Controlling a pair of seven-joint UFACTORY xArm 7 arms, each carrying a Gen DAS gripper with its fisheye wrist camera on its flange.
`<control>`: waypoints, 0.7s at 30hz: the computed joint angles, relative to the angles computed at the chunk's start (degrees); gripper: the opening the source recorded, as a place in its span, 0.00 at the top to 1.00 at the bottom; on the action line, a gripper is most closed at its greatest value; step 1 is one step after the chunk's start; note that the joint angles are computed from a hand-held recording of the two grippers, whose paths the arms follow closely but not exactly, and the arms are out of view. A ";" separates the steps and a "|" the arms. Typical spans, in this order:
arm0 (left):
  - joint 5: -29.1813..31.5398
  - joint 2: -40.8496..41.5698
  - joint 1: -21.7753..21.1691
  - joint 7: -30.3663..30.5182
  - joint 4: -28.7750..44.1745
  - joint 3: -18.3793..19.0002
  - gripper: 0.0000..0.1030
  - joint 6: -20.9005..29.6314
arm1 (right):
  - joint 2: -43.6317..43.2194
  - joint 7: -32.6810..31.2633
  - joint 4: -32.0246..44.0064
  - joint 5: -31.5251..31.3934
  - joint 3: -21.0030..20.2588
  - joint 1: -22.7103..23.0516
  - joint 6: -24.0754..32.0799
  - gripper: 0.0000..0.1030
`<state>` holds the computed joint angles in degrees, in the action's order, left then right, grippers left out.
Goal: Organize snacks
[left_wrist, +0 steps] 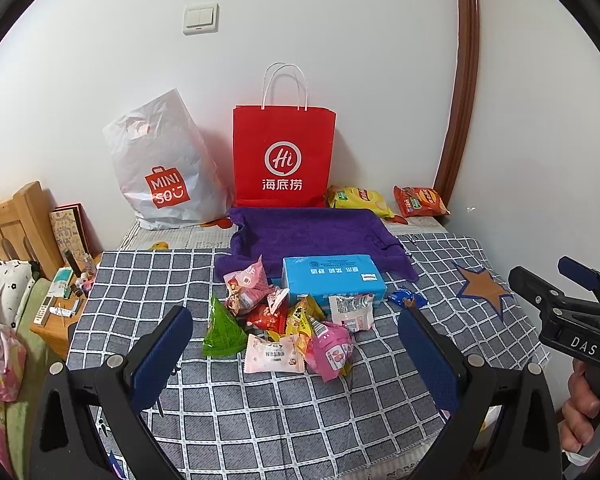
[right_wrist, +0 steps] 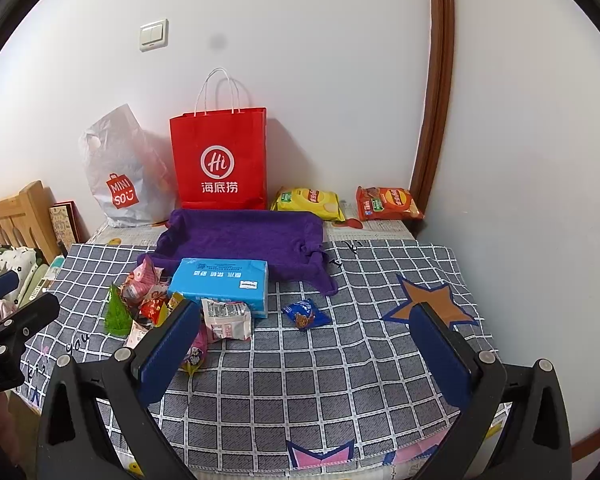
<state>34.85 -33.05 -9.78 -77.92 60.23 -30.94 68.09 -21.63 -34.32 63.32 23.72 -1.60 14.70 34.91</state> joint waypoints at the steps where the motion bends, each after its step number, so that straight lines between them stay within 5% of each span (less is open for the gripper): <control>1: 0.00 -0.01 -0.01 -0.06 -0.01 -0.01 0.00 0.04 | 0.02 -0.06 0.01 0.09 -0.03 0.03 -0.03 0.01; 21: 0.42 0.55 -0.50 -0.36 0.55 0.01 0.00 0.34 | -0.33 0.42 0.21 1.05 -0.26 0.13 0.62 0.01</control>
<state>35.28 -32.49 -10.29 -78.28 60.78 -30.93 68.43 -21.96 -33.90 63.53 24.77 -1.86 14.83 35.53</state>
